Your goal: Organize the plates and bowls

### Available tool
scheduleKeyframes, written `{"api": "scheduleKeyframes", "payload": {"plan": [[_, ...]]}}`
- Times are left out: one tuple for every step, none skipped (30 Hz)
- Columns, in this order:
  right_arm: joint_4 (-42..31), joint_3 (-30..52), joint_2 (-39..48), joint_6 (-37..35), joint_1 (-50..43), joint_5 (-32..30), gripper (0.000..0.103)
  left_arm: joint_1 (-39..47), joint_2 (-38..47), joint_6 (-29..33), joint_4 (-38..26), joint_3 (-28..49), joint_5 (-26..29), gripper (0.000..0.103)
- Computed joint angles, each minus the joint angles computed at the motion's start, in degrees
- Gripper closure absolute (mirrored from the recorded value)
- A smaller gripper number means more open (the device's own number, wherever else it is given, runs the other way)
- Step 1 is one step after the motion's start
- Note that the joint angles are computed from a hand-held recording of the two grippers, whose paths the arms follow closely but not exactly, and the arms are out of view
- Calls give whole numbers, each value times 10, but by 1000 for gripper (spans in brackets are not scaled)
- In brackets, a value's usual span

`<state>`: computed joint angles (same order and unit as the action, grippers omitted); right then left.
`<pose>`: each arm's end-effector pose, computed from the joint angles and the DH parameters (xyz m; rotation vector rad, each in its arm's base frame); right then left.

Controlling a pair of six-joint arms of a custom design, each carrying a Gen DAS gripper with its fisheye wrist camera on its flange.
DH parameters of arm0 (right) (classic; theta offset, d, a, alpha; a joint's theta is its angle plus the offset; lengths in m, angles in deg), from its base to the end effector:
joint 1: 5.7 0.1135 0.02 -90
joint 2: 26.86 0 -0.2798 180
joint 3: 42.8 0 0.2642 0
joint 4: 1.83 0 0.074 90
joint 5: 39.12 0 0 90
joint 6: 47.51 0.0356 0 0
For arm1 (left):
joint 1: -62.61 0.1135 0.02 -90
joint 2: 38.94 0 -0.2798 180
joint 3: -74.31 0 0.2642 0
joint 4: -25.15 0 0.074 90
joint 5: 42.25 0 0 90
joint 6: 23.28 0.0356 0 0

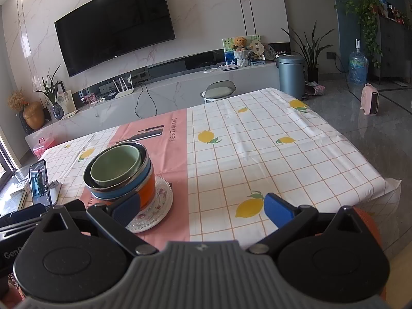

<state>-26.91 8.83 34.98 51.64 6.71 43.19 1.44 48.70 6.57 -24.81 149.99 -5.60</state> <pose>0.2306 0.0556 0.2502 -0.1392 2.1987 0.3584 0.1754 -0.2594 0.2543 -0.2462 2.1117 0.0594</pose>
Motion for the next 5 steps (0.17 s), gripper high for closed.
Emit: {"api": "scheduleKeyframes", "payload": {"plan": [[0,0,1,1,0,0,3,-1,-1,-1,1,-1,-1,13],[-1,1,1,1,0,0,3,-1,-2,0,2,-2,-1,13],[-2,1,2,2,0,0,3,-1,-2,1,3,-2,-1,13],[-1,1,2,2,0,0,3,-1,-2,1,1,-1,-3,13],[-1,1,2,3,1,0,3,-1,-1,1,1,0,-4,13]]}}
